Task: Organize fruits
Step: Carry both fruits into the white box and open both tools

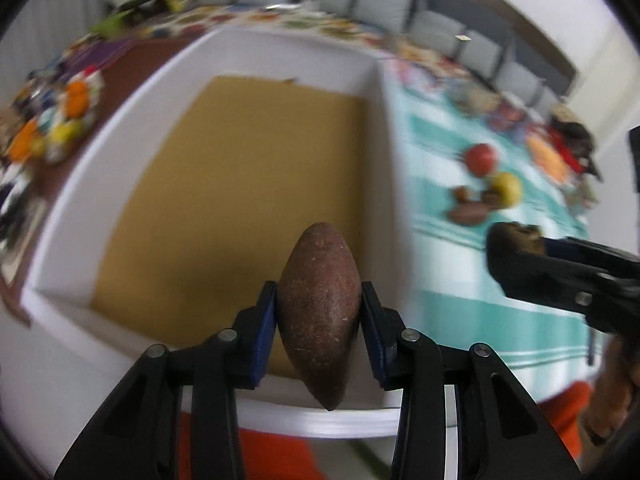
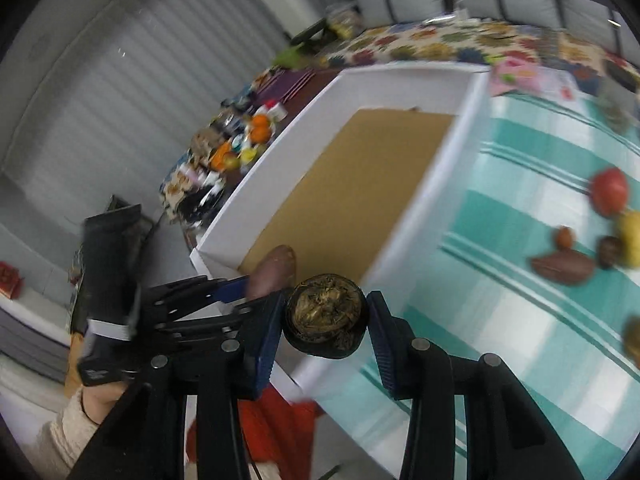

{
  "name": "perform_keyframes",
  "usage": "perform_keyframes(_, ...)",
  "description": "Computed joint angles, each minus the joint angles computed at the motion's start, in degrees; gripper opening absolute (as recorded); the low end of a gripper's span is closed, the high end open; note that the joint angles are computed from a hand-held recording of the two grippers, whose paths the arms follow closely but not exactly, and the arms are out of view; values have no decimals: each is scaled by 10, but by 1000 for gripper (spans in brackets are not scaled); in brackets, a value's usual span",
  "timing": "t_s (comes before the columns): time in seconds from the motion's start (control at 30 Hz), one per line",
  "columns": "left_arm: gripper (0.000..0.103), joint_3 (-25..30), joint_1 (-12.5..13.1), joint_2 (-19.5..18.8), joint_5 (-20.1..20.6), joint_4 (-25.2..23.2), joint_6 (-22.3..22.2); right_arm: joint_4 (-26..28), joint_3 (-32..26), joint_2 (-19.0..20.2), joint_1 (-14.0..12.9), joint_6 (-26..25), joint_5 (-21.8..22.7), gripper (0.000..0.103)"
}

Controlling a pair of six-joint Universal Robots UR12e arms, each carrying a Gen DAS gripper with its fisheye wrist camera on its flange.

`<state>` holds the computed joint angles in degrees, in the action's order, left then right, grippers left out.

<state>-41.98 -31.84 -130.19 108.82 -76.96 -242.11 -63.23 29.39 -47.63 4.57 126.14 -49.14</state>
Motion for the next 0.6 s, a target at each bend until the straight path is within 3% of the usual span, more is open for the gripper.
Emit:
perform_keyframes(0.2, 42, -52, 7, 21, -5, 1, -14, -85, 53, -12, 31, 55, -52, 46)
perform_keyframes(0.23, 48, -46, 6, 18, 4, -12, -16, -94, 55, -12, 32, 64, -52, 60)
perform_keyframes(0.27, 61, -40, 5, 16, 14, -22, -18, -104, 61, -14, 31, 73, -48, 68)
perform_keyframes(0.3, 68, -30, 3, 11, 24, -28, -21, -116, 65, -16, 30, 81, -38, 75)
perform_keyframes(0.33, 73, -29, 2, 12, 36, -27, -23, -123, 71, -20, 26, 83, -30, 76)
perform_keyframes(0.43, 74, -9, -2, 3, 62, -36, -18, -152, 85, -31, 12, 91, -9, 79)
perform_keyframes(0.53, 75, 26, -14, -19, 91, -8, 19, -235, 145, -63, -11, 94, -4, 91)
perform_keyframes(0.6, 76, 63, -22, -44, 105, 18, 61, -313, 210, -92, -30, 90, -16, 91)
